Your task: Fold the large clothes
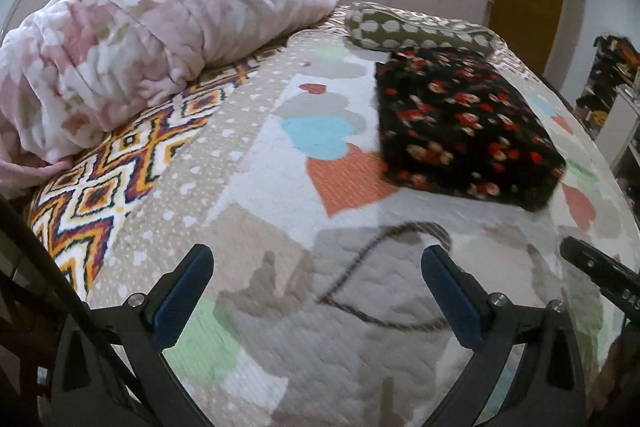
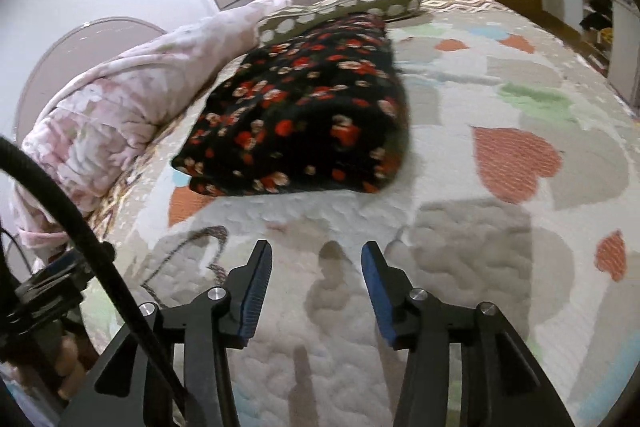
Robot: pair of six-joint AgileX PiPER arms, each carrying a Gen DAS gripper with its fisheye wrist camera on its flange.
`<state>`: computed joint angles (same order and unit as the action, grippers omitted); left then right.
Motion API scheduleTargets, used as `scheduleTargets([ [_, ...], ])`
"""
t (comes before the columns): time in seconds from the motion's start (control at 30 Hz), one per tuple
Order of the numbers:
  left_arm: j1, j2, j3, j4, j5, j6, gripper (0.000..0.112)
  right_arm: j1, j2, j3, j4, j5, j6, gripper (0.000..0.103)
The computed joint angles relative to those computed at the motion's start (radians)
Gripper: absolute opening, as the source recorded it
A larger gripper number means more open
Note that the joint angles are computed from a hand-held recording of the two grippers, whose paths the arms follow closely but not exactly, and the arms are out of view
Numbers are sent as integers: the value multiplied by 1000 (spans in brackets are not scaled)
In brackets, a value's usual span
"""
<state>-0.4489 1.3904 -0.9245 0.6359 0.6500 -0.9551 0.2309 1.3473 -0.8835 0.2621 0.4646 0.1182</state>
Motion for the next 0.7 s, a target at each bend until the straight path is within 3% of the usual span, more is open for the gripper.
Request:
scheduleTargets([
  [0.27, -99, 31, -35, -21, 86, -18, 103, 23, -68, 58, -254, 18, 205, 57],
  [0.7, -120, 57, -38, -63, 86, -3, 103, 33, -68, 68, -316, 27, 263, 63],
])
